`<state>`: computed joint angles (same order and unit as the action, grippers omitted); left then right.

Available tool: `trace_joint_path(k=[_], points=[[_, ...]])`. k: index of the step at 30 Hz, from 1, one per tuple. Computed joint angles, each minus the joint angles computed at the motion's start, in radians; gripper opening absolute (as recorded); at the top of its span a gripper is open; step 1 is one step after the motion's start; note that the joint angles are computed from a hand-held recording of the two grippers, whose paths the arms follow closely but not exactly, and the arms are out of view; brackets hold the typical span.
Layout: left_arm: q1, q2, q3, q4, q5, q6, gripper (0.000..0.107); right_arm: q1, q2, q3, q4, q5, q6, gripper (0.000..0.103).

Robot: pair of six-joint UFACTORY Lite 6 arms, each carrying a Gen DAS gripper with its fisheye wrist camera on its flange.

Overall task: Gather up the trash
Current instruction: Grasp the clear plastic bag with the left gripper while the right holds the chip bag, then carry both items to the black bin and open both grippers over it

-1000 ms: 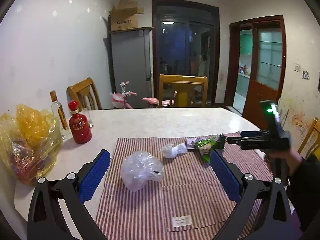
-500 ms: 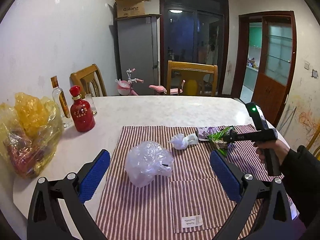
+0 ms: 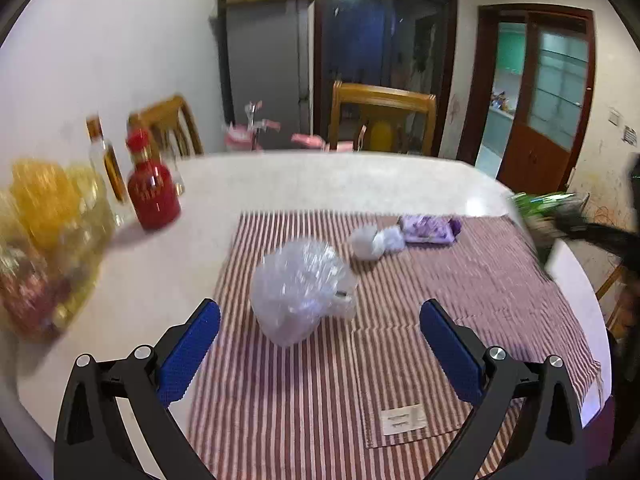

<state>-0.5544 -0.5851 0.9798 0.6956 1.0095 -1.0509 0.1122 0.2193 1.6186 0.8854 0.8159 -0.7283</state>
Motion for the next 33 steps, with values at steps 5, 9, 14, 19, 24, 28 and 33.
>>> trace_joint_path(k=[5, 9, 14, 19, 24, 28, 33], points=[[0.248, 0.083, -0.113, -0.128, -0.262, 0.090, 0.097, -0.049, -0.111, -0.107, 0.019, 0.001, -0.010, 0.008], [0.350, 0.290, -0.057, -0.020, -0.362, 0.069, 0.097, -0.046, -0.116, -0.105, 0.004, 0.006, 0.005, 0.009], [0.467, 0.465, -0.025, -0.107, -0.529, 0.160, 0.046, -0.003, -0.112, -0.080, -0.010, 0.000, 0.022, 0.010], [0.405, 0.365, -0.072, -0.125, -0.490, 0.152, 0.021, -0.006, -0.131, -0.098, 0.004, 0.002, 0.005, 0.010], [0.147, 0.207, -0.026, 0.043, -0.239, 0.000, 0.021, -0.011, -0.146, -0.118, 0.007, 0.003, 0.003, 0.010], [-0.189, 0.215, 0.132, 0.184, 0.050, -0.110, 0.021, -0.023, -0.175, -0.154, 0.010, 0.010, 0.002, 0.010], [-0.433, 0.338, 0.354, 0.253, 0.212, -0.135, 0.021, -0.079, -0.252, -0.221, 0.011, 0.028, -0.006, 0.010]])
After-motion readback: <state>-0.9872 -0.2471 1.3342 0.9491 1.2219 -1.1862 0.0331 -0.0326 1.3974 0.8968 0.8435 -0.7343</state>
